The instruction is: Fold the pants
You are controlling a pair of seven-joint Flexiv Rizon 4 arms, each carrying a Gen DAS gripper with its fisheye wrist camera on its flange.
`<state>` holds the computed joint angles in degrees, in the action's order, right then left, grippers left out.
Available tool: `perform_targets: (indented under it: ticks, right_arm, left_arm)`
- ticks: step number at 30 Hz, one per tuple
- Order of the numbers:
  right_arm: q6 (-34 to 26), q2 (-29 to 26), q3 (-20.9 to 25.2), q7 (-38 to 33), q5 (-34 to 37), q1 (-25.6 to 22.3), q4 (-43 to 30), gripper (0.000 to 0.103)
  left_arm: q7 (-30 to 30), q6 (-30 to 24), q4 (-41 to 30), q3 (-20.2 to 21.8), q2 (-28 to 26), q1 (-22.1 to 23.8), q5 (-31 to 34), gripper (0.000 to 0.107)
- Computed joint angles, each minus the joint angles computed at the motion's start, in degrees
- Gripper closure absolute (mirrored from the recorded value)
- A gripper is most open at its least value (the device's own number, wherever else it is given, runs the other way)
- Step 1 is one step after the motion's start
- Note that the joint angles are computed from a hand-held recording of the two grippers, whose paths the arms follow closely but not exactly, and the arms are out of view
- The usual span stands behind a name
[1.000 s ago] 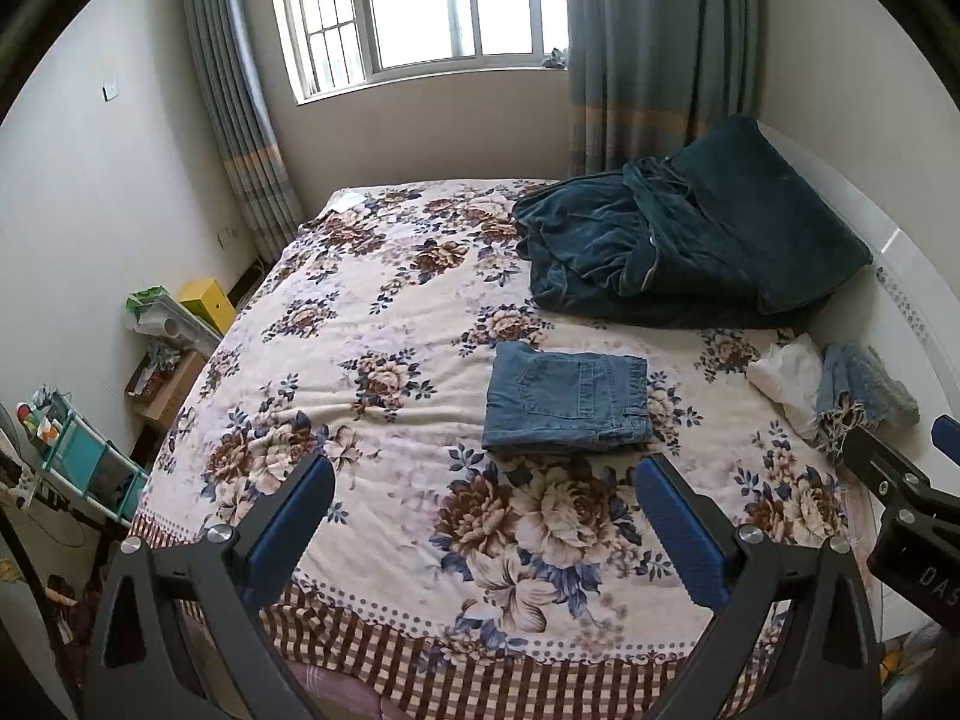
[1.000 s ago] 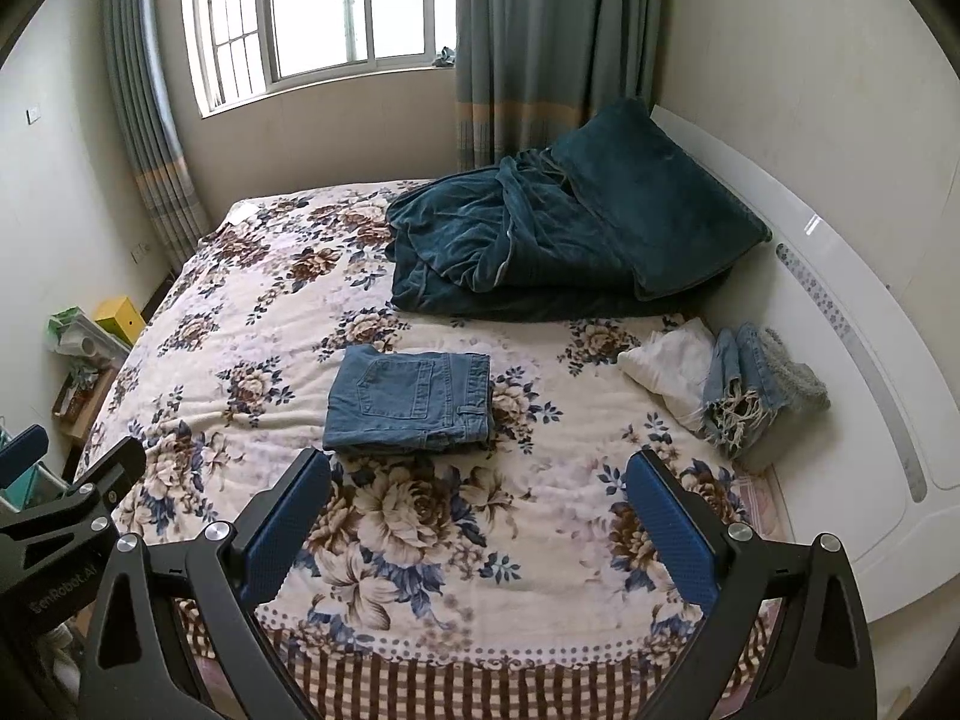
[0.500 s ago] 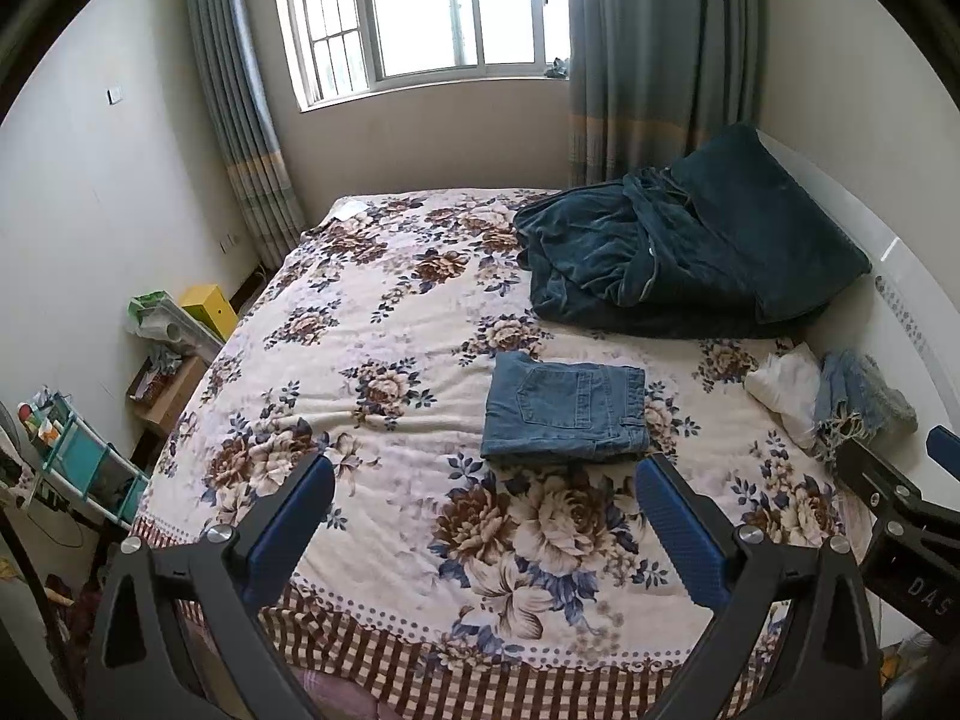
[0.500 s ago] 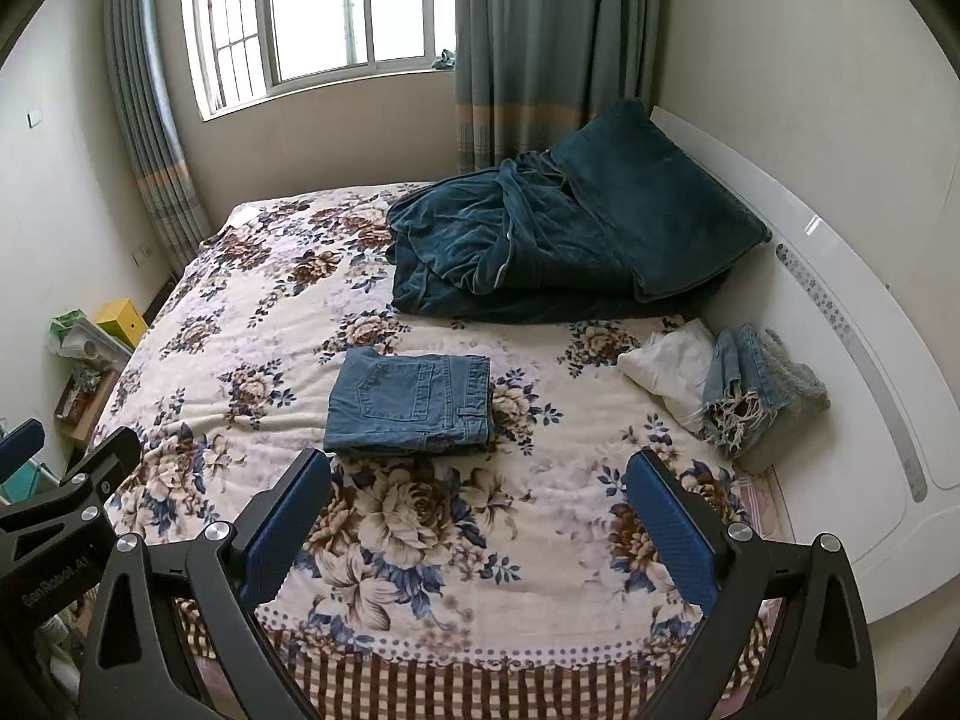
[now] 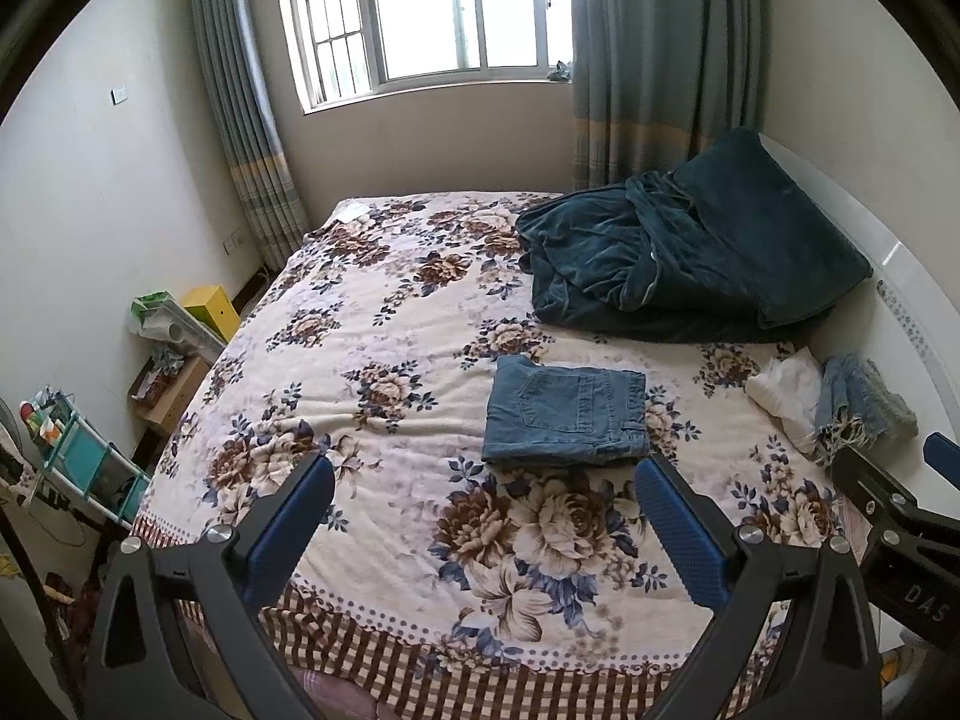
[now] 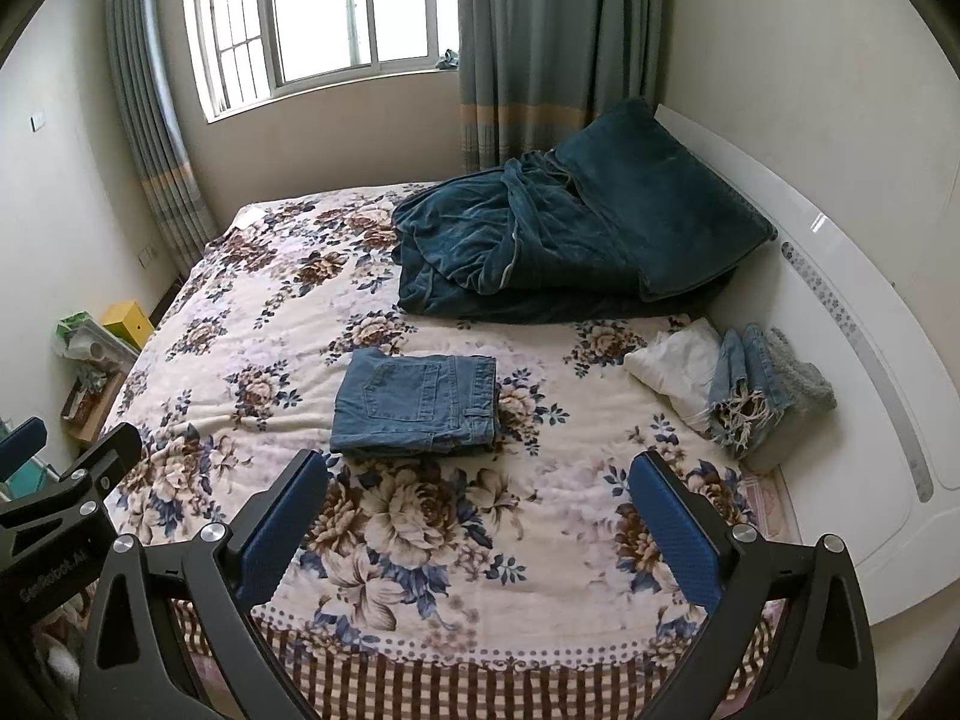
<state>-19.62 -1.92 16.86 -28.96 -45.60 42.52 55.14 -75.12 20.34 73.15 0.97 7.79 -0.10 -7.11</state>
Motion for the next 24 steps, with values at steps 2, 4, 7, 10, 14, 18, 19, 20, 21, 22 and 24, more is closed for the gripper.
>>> perform_targets:
  ticks: [2,4,7,10,14,18,19,20,21,22,24]
  right_arm:
    - [0.45,-0.01,-0.07,0.10,0.20,-0.12,0.09,0.001]
    - [0.85,-0.47,-0.26,-0.13,0.41,-0.09,-0.60,0.001]
    - [0.75,-1.05,-0.46,-0.03,0.17,0.47,-1.51,0.000]
    - [0.49,-1.26,-0.69,0.18,-0.09,0.96,-1.83,0.000]
    - [0.46,-1.36,-0.90,0.26,-0.08,1.21,-1.90,0.000]
    - [0.31,-0.83,-0.76,0.56,-0.11,1.23,-1.39,0.000]
    - [0.32,-0.75,-0.71,0.65,-0.08,1.20,-1.32,0.000]
    - [0.32,-0.72,-0.67,0.62,-0.18,1.18,-1.25,0.000]
    - [0.32,-0.78,-0.65,0.60,-0.22,1.15,-1.30,0.000]
    - [0.38,-0.94,-0.67,0.60,-0.23,1.17,-1.47,0.000]
    - [0.30,-0.73,-0.60,0.72,-0.27,1.16,-1.23,0.000]
  left_arm:
    - [-0.04,0.33,0.22,-0.04,0.12,-0.10,0.00,0.004]
    - [0.00,0.55,0.36,-0.10,0.23,-0.21,0.00,0.004]
    - [-0.22,0.73,0.60,-0.09,0.51,-0.24,0.18,0.004]
    - [-0.20,0.82,0.70,-0.09,0.58,-0.23,0.31,0.004]
    - [-0.24,0.85,0.71,-0.11,0.58,-0.21,0.37,0.004]
    - [-0.04,0.93,0.90,0.01,0.69,-0.26,-0.08,0.004]
    - [0.05,1.18,0.95,0.05,0.72,-0.26,-0.18,0.004]
    - [0.04,1.50,1.06,0.07,0.82,-0.24,-0.09,0.004]
    - [0.13,1.75,1.10,0.11,0.86,-0.21,-0.14,0.004]
    - [0.16,1.81,1.03,0.11,0.81,-0.18,-0.19,0.004]
    - [0.11,2.06,1.14,0.11,0.91,-0.17,-0.15,0.004]
